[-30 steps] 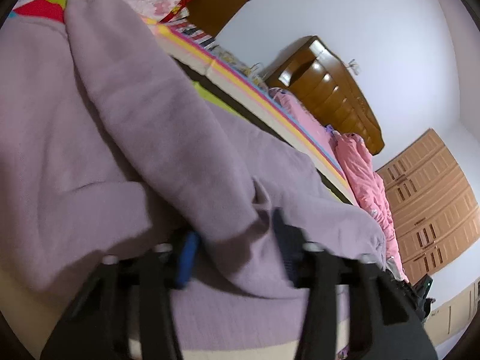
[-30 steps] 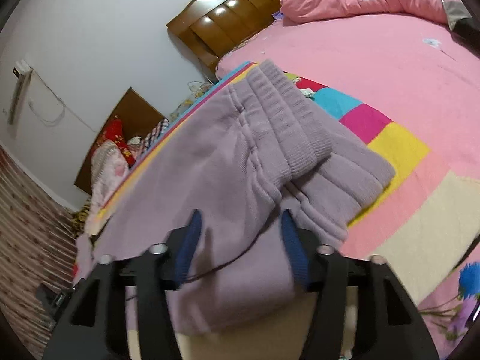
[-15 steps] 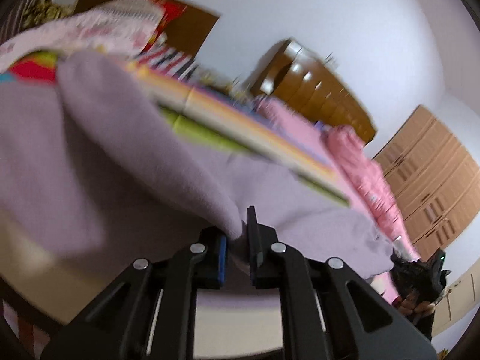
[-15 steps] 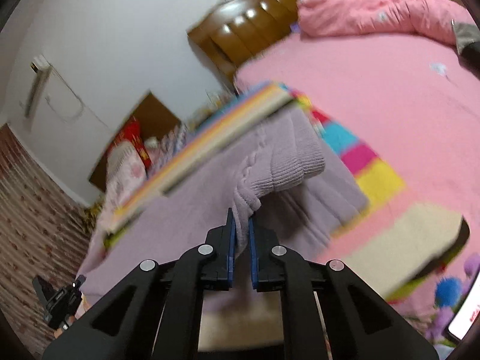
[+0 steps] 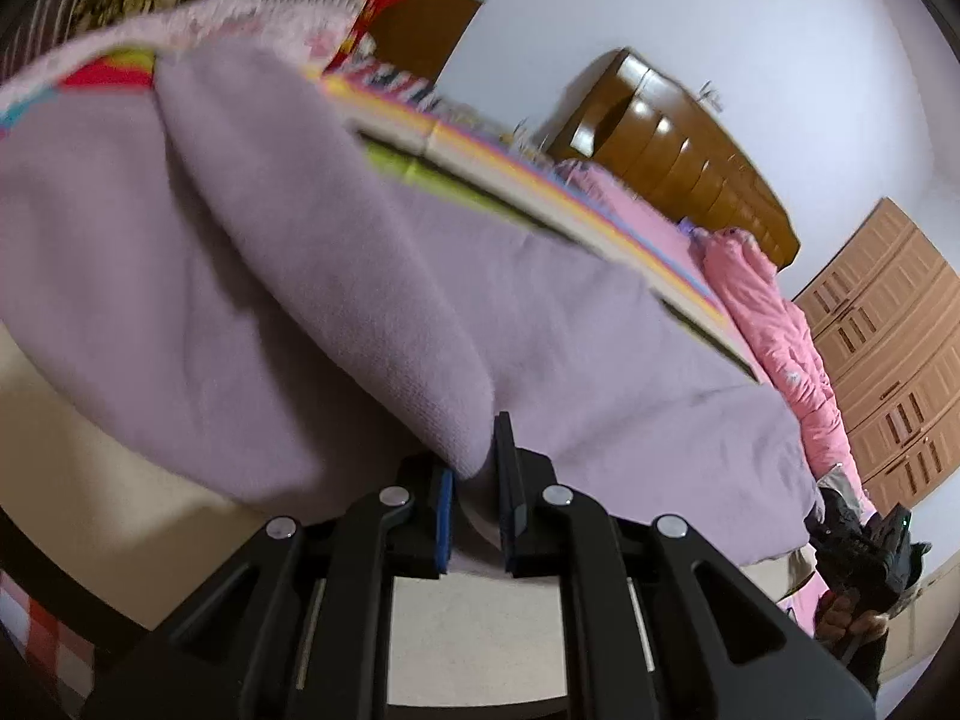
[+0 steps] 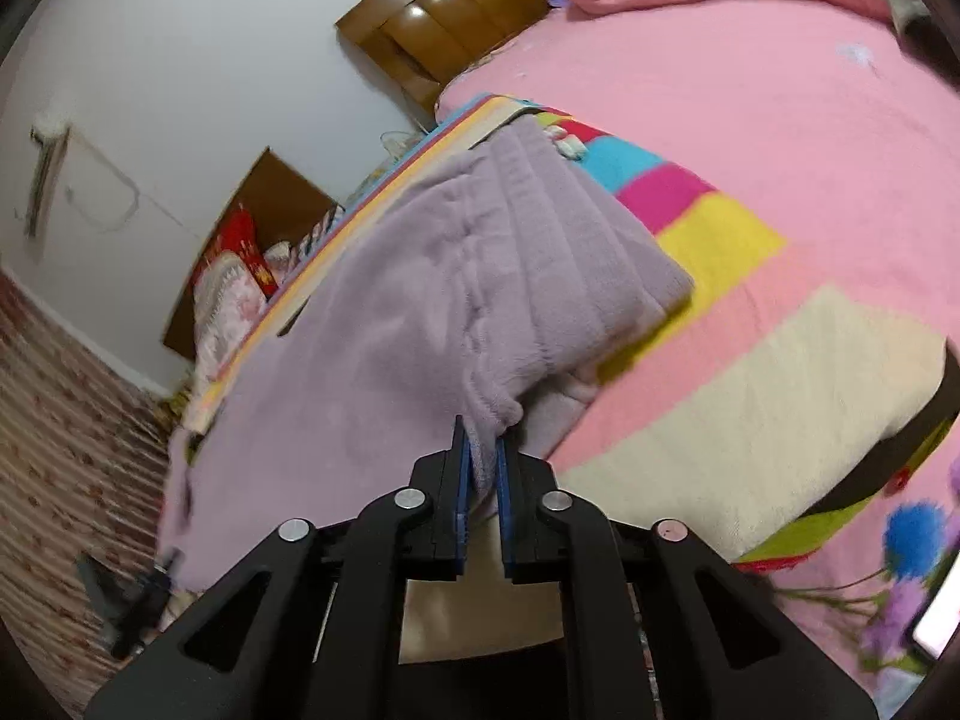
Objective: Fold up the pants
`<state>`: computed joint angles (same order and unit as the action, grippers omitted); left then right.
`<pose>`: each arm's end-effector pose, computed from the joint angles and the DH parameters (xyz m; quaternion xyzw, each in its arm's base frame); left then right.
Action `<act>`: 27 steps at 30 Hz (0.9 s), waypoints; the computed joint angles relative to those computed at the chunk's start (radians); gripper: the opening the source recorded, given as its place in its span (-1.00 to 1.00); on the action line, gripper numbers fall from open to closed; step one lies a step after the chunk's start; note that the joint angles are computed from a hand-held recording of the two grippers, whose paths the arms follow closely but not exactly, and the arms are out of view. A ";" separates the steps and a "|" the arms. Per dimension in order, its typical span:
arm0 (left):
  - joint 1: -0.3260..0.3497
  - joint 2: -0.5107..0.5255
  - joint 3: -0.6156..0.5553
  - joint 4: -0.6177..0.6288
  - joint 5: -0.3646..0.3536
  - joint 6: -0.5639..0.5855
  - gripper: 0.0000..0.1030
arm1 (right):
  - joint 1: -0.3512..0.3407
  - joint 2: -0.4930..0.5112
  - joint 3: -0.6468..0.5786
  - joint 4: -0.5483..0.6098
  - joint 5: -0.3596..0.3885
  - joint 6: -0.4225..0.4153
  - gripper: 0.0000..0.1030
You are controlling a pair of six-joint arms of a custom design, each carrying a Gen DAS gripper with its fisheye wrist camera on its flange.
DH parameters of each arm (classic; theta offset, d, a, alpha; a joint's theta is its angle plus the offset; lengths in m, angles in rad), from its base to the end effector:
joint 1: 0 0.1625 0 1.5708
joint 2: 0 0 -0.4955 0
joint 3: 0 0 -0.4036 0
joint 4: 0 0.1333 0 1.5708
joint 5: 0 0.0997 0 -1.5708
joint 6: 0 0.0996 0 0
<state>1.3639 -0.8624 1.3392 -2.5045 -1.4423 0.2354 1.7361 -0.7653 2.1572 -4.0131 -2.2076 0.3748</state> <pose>-0.0243 -0.8267 0.3089 0.1990 0.9515 -0.2251 0.0657 0.1633 -0.5285 0.1553 -0.2420 -0.8008 0.5312 0.1340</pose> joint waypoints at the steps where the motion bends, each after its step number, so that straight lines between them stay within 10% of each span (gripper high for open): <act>1: 0.006 0.004 -0.006 0.012 -0.004 -0.009 -0.78 | 0.009 0.001 -0.008 0.000 -0.014 -0.008 -0.87; 27: 0.016 -0.001 0.007 -0.033 -0.099 0.010 -0.75 | 0.038 0.028 -0.053 -0.041 -0.105 -0.056 -0.93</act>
<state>1.3802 -0.8630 1.3459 -2.5378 -1.5418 0.2451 1.7739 -0.7370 2.1045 -4.0544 -2.3127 0.3189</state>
